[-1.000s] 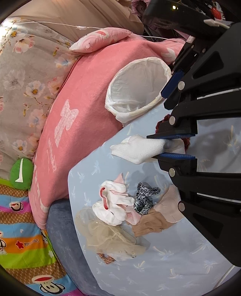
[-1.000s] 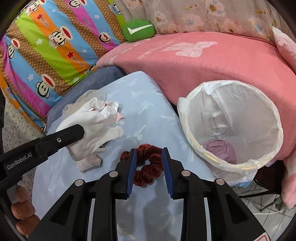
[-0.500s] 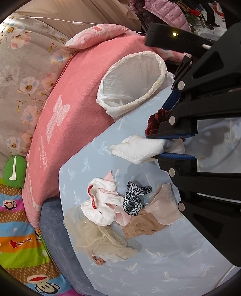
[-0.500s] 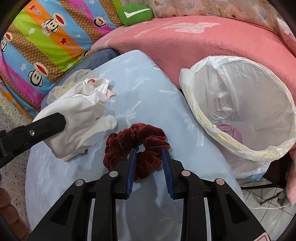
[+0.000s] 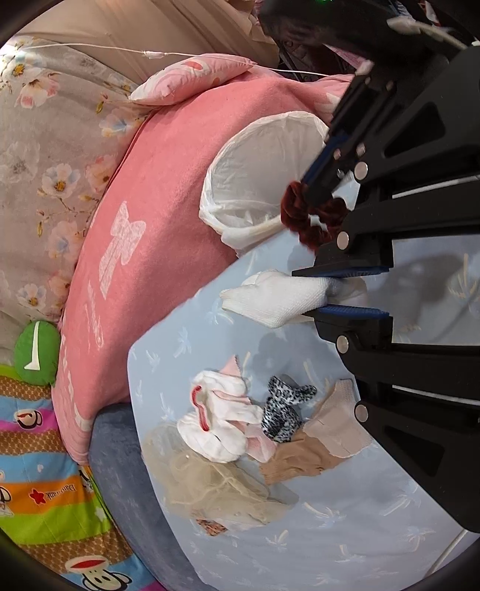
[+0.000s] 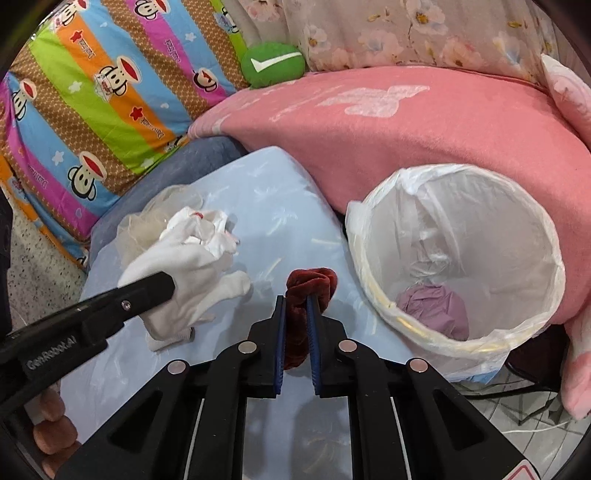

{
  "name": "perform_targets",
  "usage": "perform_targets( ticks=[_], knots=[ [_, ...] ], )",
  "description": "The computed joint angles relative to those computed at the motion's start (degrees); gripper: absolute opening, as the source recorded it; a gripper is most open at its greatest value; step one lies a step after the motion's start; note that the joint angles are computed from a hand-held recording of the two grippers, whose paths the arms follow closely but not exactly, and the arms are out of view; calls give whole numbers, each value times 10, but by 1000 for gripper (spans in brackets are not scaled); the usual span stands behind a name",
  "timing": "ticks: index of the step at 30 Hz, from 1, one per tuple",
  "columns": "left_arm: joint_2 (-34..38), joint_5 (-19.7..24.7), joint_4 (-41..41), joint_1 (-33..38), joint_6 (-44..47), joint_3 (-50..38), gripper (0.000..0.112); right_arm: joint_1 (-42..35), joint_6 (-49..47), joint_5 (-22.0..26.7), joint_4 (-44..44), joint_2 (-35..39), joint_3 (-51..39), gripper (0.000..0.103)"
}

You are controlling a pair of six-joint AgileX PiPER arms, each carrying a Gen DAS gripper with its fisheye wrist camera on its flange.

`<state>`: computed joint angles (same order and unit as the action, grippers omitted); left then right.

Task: Collect trash
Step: 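Lift the dark red scrunchie with the right gripper and carry it over the bin, then open the right gripper to drop the scrunchie into the bin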

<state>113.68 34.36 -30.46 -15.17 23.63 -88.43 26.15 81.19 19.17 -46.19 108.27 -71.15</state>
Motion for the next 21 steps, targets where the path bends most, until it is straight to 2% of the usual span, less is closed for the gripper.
perform_targets(
  ticks=[8, 14, 21],
  knots=[
    [8, 10, 5, -40, -2, -49, 13, -28, 106, 28, -122, -110, 56, 10],
    [32, 27, 16, -79, -2, -111, 13, -68, 123, 41, -151, -167, 83, 10],
    [80, 65, 33, -113, -14, -198, 14, -118, 129, 37, -159, -191, 104, 10]
  ],
)
